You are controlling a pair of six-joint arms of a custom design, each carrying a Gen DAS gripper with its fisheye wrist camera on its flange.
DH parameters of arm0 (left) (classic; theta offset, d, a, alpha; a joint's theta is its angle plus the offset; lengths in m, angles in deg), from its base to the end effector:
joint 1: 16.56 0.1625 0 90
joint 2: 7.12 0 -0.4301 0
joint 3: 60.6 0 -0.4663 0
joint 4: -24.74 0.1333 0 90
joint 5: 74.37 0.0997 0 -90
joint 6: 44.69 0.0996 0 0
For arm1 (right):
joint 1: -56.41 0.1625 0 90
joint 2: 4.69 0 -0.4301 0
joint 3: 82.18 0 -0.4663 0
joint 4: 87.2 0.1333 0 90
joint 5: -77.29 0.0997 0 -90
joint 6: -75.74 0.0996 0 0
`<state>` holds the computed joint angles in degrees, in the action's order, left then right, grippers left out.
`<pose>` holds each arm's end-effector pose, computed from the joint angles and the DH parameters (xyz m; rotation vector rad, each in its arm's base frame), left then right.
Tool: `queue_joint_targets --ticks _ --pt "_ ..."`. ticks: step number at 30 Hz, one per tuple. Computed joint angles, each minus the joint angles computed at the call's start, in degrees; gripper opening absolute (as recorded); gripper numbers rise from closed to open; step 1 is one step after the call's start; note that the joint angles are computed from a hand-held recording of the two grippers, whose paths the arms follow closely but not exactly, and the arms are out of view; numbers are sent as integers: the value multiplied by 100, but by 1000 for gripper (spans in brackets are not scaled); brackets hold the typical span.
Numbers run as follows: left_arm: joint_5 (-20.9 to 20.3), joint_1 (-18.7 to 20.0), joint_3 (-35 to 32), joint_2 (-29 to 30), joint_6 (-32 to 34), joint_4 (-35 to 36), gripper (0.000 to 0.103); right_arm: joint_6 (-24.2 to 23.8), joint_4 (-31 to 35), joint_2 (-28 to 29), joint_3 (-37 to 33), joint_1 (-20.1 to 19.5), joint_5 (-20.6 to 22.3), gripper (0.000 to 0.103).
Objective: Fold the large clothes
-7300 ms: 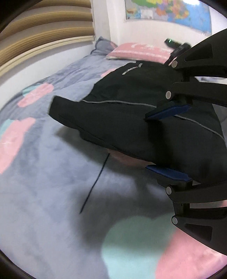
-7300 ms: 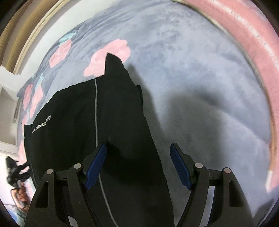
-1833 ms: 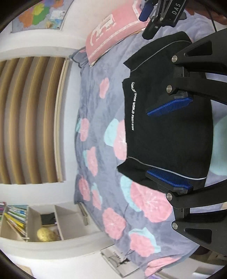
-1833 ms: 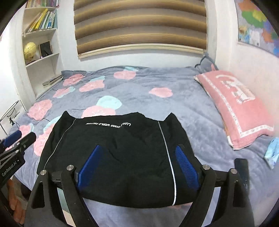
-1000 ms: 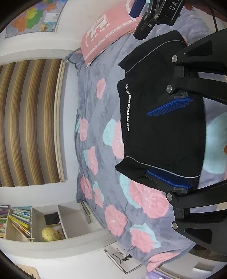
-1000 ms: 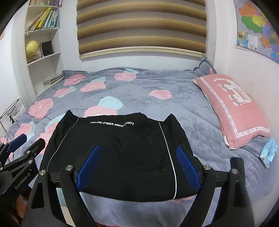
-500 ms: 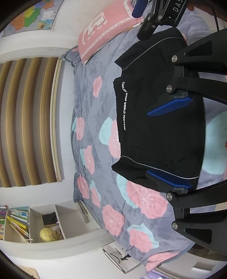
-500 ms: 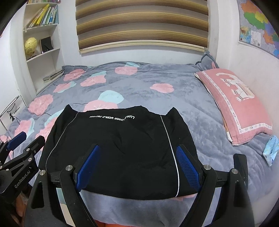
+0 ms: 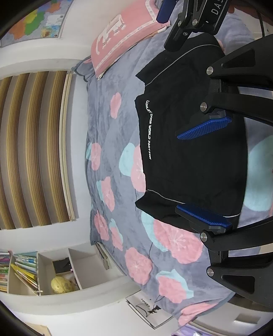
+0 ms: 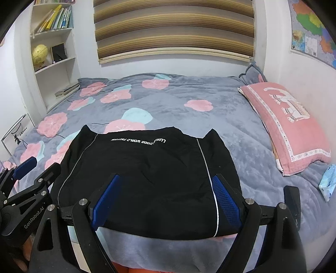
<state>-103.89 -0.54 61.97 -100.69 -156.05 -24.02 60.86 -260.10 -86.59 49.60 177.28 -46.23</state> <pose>-0.2936 -0.3131 0.2553 0.1173 1.8618 -1.0617 0.3186 -0.3803 0.2164 0.7717 -2.4072 0.8445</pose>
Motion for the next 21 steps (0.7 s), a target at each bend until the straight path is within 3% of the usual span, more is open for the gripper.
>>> queue_joint_targets --ticks 21 --pt "-71 -97 -28 191 235 -303 65 67 72 -198 98 21 -48 90"
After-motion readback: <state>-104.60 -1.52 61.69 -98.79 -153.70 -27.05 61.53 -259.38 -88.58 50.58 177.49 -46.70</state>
